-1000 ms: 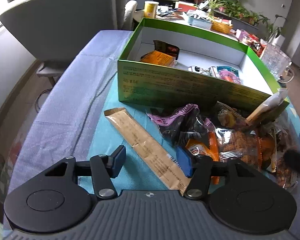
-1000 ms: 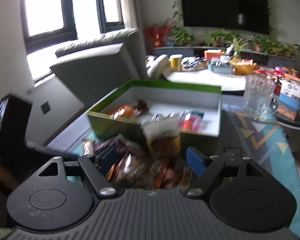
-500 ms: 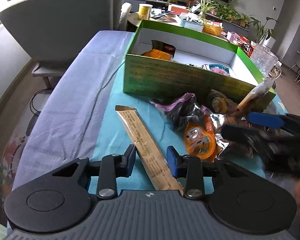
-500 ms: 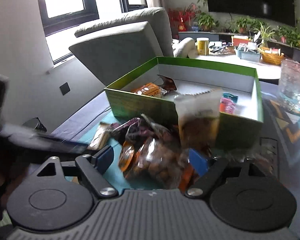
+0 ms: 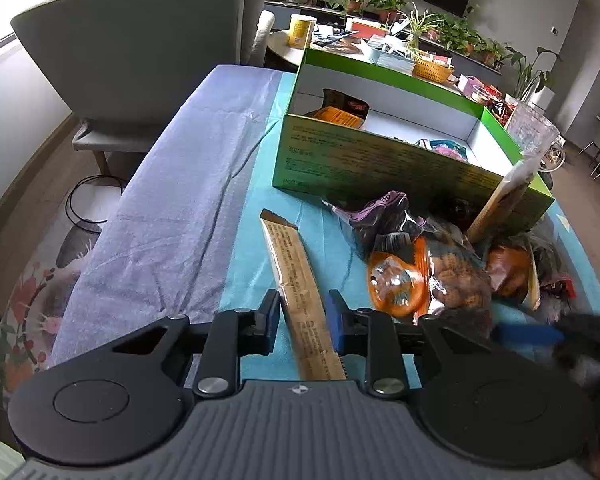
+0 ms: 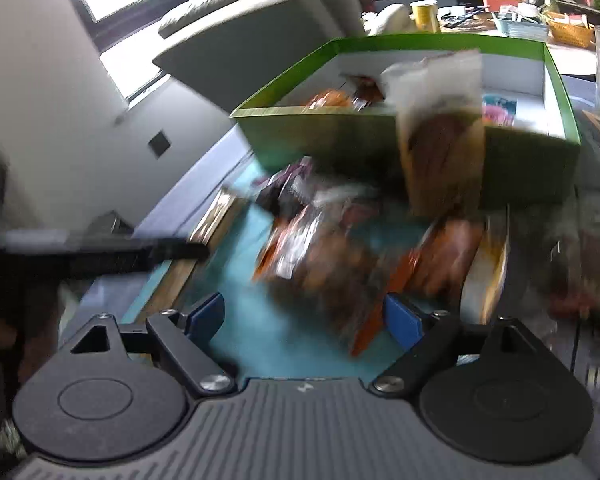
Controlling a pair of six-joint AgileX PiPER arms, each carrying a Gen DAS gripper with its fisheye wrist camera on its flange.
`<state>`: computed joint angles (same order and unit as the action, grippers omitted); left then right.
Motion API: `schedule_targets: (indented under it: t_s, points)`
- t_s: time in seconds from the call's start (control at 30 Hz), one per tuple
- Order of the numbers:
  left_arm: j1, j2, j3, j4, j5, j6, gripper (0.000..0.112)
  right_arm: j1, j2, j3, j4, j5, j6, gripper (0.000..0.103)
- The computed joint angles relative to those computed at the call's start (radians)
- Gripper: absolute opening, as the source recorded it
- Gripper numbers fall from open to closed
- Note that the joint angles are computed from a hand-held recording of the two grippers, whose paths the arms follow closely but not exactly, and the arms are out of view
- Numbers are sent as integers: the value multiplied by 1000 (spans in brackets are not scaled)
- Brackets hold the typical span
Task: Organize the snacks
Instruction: 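Grasp the tan wafer stick with the left tool while the right tool grasps a nut bag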
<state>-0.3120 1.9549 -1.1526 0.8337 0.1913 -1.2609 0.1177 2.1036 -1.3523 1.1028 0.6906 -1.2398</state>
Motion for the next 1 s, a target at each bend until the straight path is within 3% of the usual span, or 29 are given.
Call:
schedule_targets:
  t_s: [0.1, 0.17, 0.27, 0.33, 0.4, 0.63, 0.7, 0.8, 0.83, 0.87, 1.0]
  points:
    - [-8, 2, -10, 35, 34, -45, 30, -14, -53, 76, 3, 17, -52, 65]
    - [-20, 10, -23, 62, 70, -74, 37, -10, -92, 121, 36, -36, -105, 65]
    - [-32, 16, -22, 121, 77, -125, 37, -8, -118, 133, 108, -102, -197, 65]
    - [-34, 19, -24, 133, 80, -132, 38, -7, -100, 91, 122, -87, -236, 65]
    - [-30, 18, -21, 122, 73, -125, 38, -9, -54, 9, 72, -38, -258, 66]
    - [-24, 26, -25, 100, 64, -105, 43, 47, 106, -222, -157, -39, -115, 65]
    - [-34, 45, -45, 68, 84, -53, 45, 58, 117, -227, -223, -59, -48, 65]
    - [-80, 69, -60, 210, 141, -133, 49, 64, 87, -157, -171, -113, -126, 65]
    - [-91, 75, -61, 250, 152, -156, 48, 63, 75, -141, -164, -116, -130, 64]
    - [-95, 73, -50, 310, 144, -205, 35, 64, 60, -121, -165, -130, -128, 53]
    - [-72, 43, -11, 313, 46, -209, 24, 61, 8, -42, -106, -151, -153, 51]
